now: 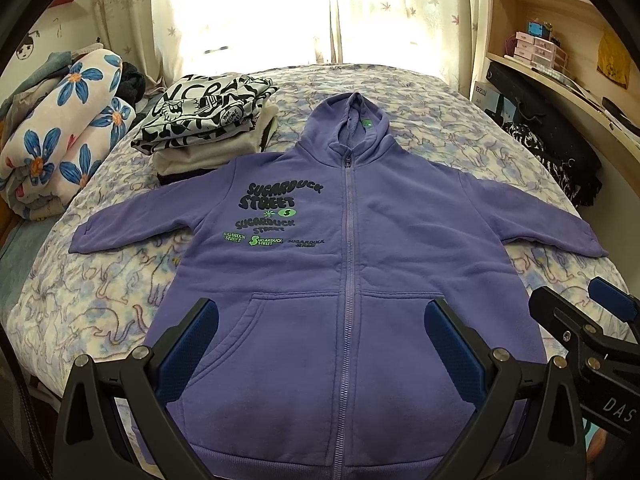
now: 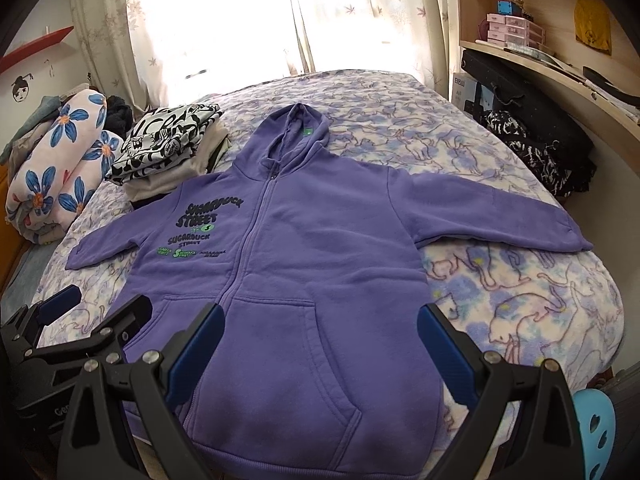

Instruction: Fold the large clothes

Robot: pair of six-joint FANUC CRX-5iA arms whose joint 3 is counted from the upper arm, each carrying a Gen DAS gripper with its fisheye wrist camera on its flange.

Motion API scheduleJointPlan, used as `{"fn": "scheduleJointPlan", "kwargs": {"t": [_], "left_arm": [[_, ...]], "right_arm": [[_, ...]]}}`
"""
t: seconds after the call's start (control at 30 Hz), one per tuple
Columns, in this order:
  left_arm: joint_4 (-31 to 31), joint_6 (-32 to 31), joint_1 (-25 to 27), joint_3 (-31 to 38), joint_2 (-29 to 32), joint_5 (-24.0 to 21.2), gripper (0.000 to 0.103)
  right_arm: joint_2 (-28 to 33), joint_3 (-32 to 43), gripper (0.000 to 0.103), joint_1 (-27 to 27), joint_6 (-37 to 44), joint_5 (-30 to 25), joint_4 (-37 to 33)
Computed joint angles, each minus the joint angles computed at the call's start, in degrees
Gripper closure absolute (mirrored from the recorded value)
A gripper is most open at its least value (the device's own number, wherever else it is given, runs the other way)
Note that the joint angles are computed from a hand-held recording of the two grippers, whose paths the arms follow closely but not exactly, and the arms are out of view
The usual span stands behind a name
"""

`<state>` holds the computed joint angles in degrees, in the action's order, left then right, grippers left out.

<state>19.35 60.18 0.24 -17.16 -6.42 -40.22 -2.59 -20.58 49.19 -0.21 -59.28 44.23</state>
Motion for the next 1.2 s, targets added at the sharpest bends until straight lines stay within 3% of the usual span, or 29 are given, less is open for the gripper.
{"fn": "scheduleJointPlan", "kwargs": {"t": [1.2], "left_arm": [[0.58,0.34,0.81,0.69,-0.48,-1.57,0.001]], "right_arm": [[-0.15,0.37,0.005,-0.32,-0.11,2.05,-0.32]]}}
